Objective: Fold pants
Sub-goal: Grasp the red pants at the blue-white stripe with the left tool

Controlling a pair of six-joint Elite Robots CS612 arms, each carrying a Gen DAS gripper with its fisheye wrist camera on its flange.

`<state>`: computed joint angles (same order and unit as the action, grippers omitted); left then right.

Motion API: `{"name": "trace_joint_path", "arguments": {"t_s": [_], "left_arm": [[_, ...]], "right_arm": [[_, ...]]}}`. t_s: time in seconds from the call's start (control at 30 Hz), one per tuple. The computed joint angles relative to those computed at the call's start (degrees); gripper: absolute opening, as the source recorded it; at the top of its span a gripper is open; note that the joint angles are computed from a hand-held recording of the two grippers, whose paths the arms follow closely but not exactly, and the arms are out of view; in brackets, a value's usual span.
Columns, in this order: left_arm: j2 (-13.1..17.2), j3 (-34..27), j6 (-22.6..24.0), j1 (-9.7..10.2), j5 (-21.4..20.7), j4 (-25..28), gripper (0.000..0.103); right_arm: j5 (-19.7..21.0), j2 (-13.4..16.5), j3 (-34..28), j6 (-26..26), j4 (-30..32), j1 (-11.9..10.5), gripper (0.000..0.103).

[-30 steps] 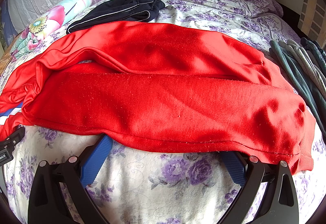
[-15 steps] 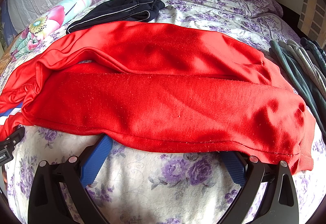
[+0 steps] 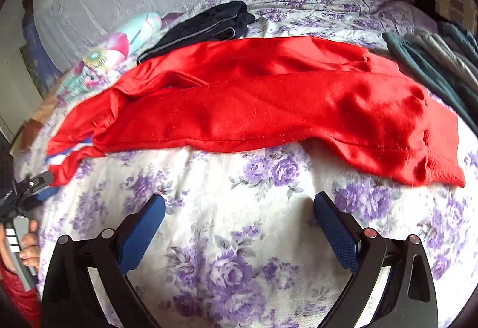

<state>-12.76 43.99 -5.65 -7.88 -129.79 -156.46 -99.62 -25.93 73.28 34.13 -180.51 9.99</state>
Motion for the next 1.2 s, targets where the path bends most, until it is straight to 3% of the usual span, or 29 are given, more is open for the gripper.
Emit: {"name": "trace_joint_path", "arguments": {"t_s": [0.07,0.2,0.33,0.5,0.6,0.67,0.73,0.8,0.87,0.97,1.1,1.2], "left_arm": [[2.13,-2.11,-5.55,0.96,-5.46,-3.84,0.099],[0.57,1.02,-6.87,-0.39,-0.08,-6.55,0.099],[2.06,-0.98,-20.02,-0.61,-0.92,-11.07,0.099],[1.94,1.43,-29.48,-0.79,-6.85,-18.35,0.098],[3.26,-1.16,-33.4,-1.16,-2.72,-18.92,0.098],[5.17,-5.31,-36.69,-1.04,-2.77,-17.82,0.098],[6.68,-8.2,-39.03,-0.86,-3.6,-17.38,0.088],[8.53,-11.22,-40.11,-0.48,-5.8,-16.4,0.035],[11.3,-15.43,-42.34,0.2,-9.17,-15.98,0.028],[11.74,-16.07,-41.33,0.96,-10.66,-16.45,0.023],[6.76,-9.2,-32.7,1.51,-7.97,-18.8,0.021],[2.42,-3.81,-24.51,2.33,-5.51,-17.07,0.021]], "right_arm": [[3.63,0.27,1.38,3.93,-5.44,-1.02,0.1],[4.29,0.63,1.4,5.54,-7.25,-1.25,0.1],[3.35,0.64,0.89,4.56,-5.53,-1.03,0.1],[4.06,0.83,0.98,5.42,-6.83,-1.14,0.1],[4.14,0.84,0.98,5.38,-6.86,-1.2,0.1],[4.4,0.9,1.01,5.57,-7.36,-1.27,0.1],[4.62,0.93,1.2,5.85,-8.0,-1.34,0.1],[4.77,0.92,1.45,6.09,-8.72,-1.37,0.1],[4.92,0.95,1.55,6.32,-9.24,-1.43,0.1],[4.98,0.96,1.63,6.41,-9.57,-1.46,0.1],[4.99,0.94,1.63,6.4,-9.54,-1.48,0.1],[5.23,0.92,1.87,6.6,-10.37,-1.56,0.1]]}}
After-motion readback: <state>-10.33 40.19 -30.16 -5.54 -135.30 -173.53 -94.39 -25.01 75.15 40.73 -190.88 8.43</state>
